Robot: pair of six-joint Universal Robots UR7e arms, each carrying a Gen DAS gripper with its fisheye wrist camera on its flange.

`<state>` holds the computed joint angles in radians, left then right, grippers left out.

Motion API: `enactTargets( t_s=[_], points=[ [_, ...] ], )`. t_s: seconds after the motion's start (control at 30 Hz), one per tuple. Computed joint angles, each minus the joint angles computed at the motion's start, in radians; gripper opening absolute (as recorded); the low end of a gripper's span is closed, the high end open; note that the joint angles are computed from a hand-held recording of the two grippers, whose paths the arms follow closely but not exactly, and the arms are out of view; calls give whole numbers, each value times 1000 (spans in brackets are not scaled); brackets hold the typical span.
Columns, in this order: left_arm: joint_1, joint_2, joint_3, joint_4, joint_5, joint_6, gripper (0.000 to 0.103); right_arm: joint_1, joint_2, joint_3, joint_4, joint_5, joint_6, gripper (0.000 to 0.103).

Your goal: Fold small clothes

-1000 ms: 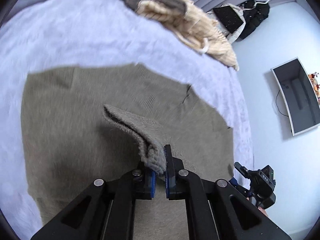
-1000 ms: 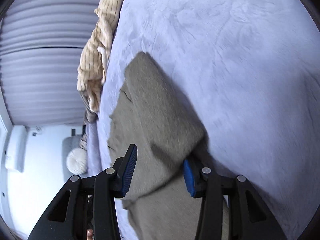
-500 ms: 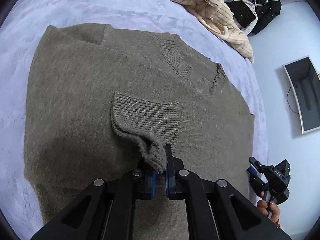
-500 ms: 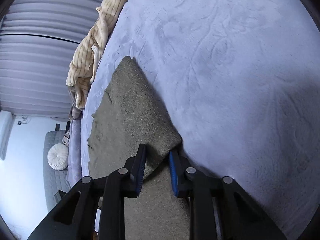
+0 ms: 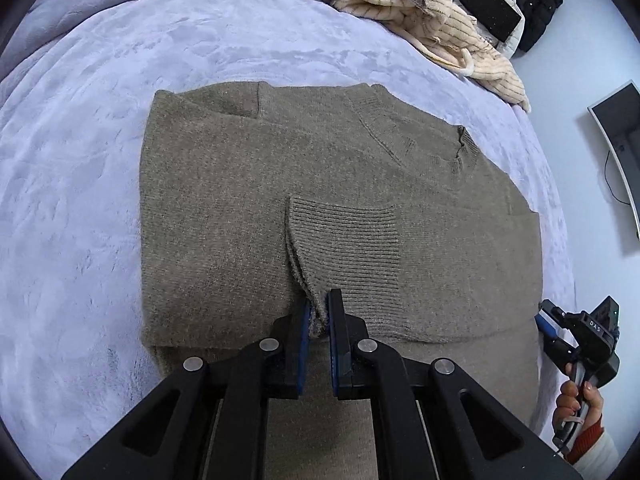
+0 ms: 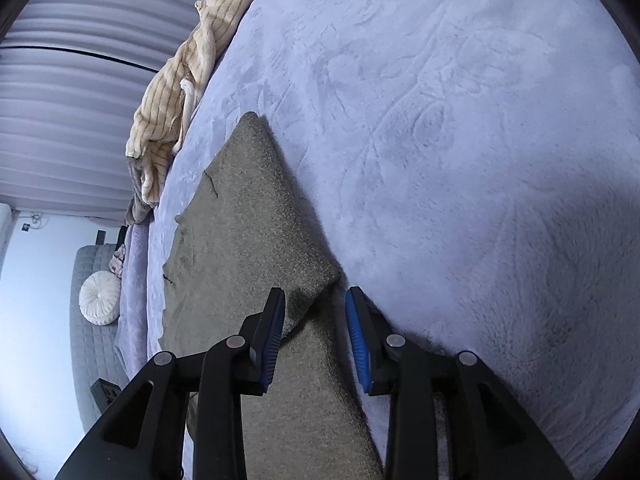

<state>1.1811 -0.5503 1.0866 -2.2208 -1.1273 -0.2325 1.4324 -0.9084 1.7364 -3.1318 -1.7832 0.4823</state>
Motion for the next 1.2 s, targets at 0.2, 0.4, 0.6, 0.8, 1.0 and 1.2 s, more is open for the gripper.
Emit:
enactTargets(
  t_s=[0.2,0.4,0.6,0.8,1.0,1.2],
  points=[
    [-9,15,-4,-3,4,-5,8,-1,26,-84,143,9,-26,23],
    [-21,-1,34,-22,20,19,8,36,7,-99,185,-115,-118,10],
    [-26,-16,58,-24,77,20,8,19,12,-78,170,-125,-109,10],
    [-25,-67,90,38,162,-27,8,56,-2,-71,209,-195,-105,13],
    [-47,-89,124,84,266,-51,8,111,-20,-40,212,-255,-63,14],
    [-57,-96,140,123,324,-93,92,172,16,-80,271,-262,-84,21]
  ],
)
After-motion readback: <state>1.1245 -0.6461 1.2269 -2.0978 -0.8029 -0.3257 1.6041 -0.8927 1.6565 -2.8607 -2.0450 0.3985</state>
